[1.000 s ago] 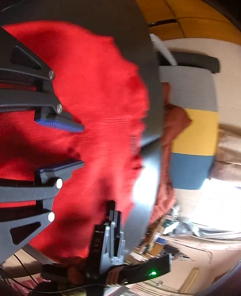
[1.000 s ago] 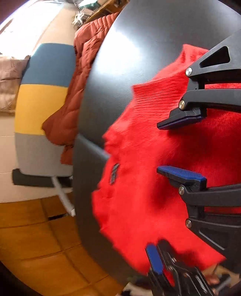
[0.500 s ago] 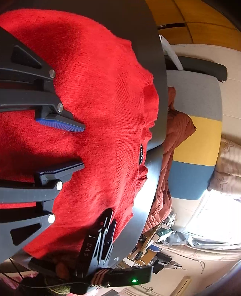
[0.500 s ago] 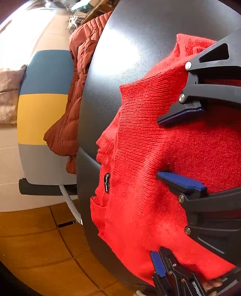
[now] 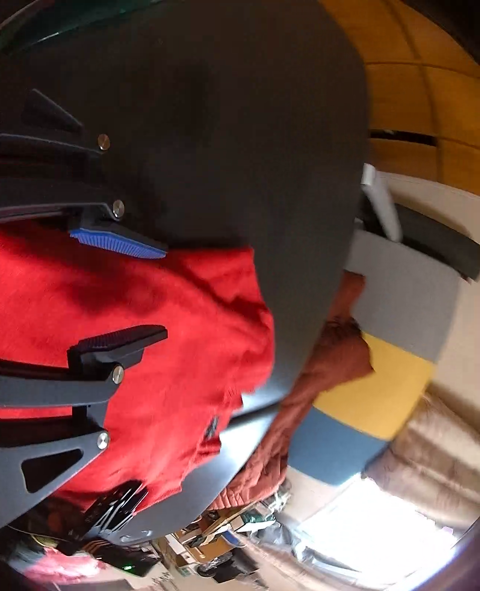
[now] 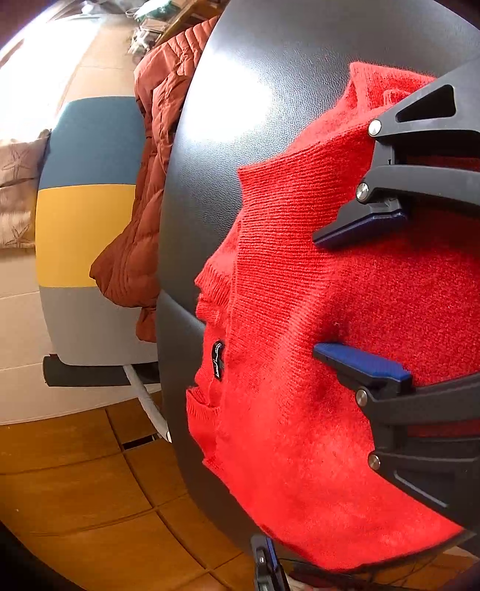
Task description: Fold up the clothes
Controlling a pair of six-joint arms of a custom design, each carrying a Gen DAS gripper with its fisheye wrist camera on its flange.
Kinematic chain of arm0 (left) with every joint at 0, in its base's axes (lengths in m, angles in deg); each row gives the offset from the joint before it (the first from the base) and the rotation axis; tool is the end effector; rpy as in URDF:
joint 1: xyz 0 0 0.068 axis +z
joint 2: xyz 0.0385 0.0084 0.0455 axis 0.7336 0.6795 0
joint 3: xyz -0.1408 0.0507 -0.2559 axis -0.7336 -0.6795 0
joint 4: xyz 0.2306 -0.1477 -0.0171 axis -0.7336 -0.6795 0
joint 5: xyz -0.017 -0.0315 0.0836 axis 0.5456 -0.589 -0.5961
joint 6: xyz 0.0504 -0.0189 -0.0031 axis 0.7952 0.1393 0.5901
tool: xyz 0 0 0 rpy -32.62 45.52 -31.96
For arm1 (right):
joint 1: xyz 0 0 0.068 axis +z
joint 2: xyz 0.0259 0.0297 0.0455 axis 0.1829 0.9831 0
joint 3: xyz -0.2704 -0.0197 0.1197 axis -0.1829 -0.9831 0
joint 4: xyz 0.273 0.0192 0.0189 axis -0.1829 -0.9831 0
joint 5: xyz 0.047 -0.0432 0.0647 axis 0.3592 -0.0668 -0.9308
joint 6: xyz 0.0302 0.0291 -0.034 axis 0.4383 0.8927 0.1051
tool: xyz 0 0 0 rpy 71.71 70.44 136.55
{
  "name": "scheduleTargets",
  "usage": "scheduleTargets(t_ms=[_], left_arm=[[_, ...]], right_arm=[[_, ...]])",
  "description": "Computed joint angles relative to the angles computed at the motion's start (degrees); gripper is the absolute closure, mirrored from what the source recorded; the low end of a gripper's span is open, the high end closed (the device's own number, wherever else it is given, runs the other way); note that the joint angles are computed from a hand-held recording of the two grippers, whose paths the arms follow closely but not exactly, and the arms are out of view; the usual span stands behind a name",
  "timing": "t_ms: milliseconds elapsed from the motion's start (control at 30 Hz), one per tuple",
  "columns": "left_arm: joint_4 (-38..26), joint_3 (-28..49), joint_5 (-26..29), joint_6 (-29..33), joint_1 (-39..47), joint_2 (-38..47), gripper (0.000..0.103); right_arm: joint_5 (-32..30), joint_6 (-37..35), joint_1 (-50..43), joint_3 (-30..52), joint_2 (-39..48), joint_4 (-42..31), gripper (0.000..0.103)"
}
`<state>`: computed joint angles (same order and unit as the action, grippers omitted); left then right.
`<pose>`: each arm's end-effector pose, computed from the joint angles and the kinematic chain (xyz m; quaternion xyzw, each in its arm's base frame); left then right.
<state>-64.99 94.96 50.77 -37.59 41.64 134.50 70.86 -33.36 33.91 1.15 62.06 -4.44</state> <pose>0.1914 -0.0236 0.1207 -0.1202 0.9332 -0.1465 0.3052 0.2079 0.0915 0.1029 -0.1480 0.9081 0.1177 0.3737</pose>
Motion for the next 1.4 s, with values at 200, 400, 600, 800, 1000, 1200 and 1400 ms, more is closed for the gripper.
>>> scheduleTargets(t_ms=[200,400,600,800,1000,1200,1400], left_arm=[[4.22,2.42,8.35,3.17,5.44,11.08,0.064],[10.15,4.50,17.14,4.01,9.28,19.77,0.063],[17.50,2.72,19.74,2.92,8.90,22.58,0.083],[18.73,0.06,15.35,-0.92,7.17,17.88,0.090],[13.22,1.57,15.11,0.15,10.85,14.18,0.091],[3.46,2.03,17.27,2.49,14.79,4.00,0.091],[-5.75,2.98,19.59,-2.35,9.28,-10.58,0.091]], right_arm=[[-1.94,-0.20,-1.20,0.01,0.57,0.54,0.047],[-3.94,-0.13,-2.20,0.03,0.74,0.76,0.045],[-4.82,0.30,-2.34,-0.15,0.82,1.03,0.044],[-3.87,0.26,-1.57,0.91,0.34,-1.41,0.043],[-10.32,-2.41,-2.95,4.19,-7.72,-14.68,0.048],[-17.15,-13.17,-6.94,3.31,-19.89,-29.50,0.057],[-18.71,-19.23,-12.66,-0.23,-19.88,-31.23,0.060]])
